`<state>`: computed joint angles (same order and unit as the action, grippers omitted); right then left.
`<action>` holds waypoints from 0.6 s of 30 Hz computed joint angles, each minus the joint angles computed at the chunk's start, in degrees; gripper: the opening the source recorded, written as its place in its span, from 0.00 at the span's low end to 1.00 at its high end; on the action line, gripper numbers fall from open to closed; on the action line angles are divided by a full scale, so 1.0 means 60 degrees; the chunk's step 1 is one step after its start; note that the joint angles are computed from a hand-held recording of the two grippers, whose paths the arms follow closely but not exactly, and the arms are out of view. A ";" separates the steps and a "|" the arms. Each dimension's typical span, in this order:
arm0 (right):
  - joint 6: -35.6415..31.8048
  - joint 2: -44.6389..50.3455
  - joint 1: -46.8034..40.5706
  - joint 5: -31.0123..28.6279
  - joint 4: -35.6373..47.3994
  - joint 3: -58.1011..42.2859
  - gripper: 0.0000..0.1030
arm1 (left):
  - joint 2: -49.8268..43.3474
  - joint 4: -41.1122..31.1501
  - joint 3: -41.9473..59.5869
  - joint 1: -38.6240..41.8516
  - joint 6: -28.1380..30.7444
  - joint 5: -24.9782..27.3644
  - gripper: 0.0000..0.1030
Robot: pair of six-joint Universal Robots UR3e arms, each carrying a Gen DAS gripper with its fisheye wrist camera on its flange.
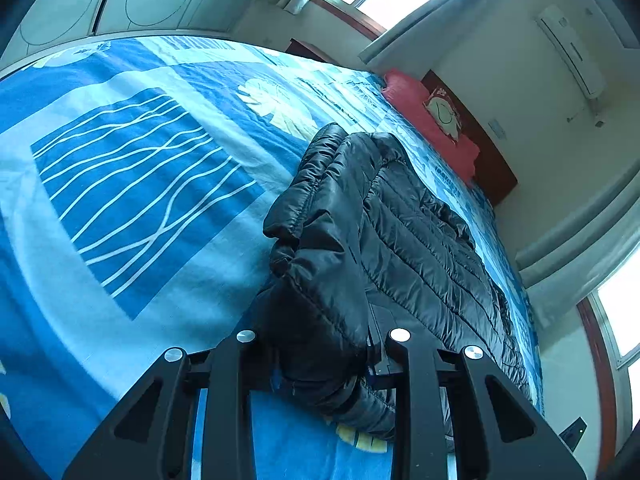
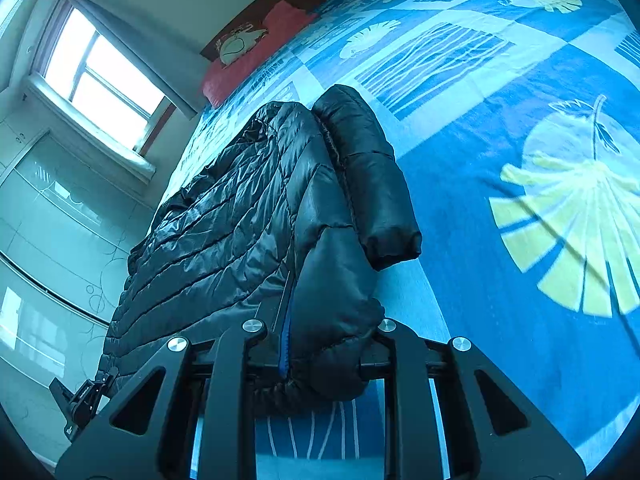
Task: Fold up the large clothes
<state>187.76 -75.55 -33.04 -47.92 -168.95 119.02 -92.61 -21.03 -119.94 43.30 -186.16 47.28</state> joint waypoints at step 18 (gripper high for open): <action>-0.0734 -0.1367 -0.0863 0.0466 0.1030 0.1404 0.43 | 0.1900 -0.3694 -0.0493 0.1349 0.2729 -0.0482 0.44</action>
<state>183.36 -83.76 -38.21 -45.13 -162.76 127.45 -81.21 -43.20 -122.90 51.40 -169.79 44.39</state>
